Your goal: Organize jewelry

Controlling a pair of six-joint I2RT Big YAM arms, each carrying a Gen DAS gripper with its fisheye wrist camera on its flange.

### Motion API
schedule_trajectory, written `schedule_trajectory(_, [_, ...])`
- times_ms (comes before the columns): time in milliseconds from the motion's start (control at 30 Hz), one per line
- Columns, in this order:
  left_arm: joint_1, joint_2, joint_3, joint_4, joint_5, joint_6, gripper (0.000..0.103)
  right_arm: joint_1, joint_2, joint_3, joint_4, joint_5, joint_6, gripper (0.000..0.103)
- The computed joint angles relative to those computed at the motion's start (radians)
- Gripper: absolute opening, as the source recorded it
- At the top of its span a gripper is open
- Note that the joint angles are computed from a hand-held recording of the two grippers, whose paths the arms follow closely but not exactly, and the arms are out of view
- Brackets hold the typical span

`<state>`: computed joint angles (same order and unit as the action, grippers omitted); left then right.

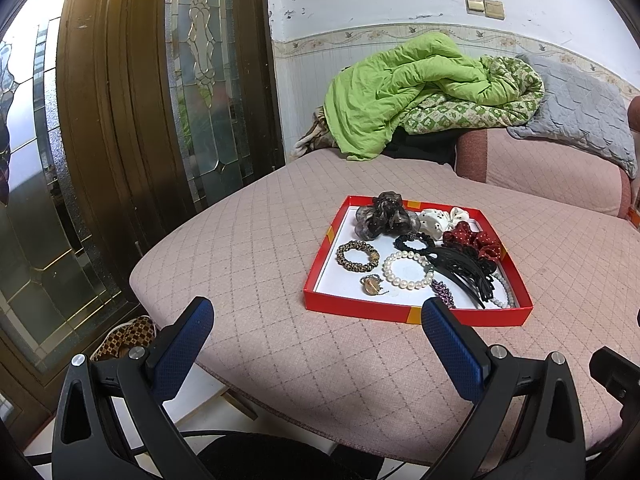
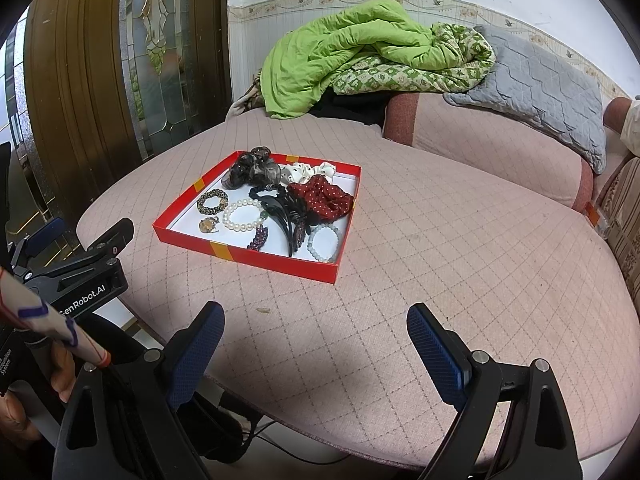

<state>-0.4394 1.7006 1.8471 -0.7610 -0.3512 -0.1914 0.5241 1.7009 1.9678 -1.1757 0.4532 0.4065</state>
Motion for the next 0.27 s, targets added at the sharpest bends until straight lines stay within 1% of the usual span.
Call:
schedule_trajectory(67, [0.003, 0.001, -0.001, -0.008, -0.002, -0.010, 0.103, 0.001, -0.001, -0.003, 0.002, -0.001, 0.003, 0.095])
schedule_trajectory(133, [0.003, 0.001, -0.005, -0.011, -0.020, -0.019, 0.103, -0.002, -0.004, -0.009, 0.006, -0.004, 0.004, 0.095])
schedule_trajectory(267, [0.000, 0.008, 0.011, -0.030, -0.008, 0.005, 0.103, -0.009, -0.017, -0.029, 0.015, -0.012, 0.016, 0.095])
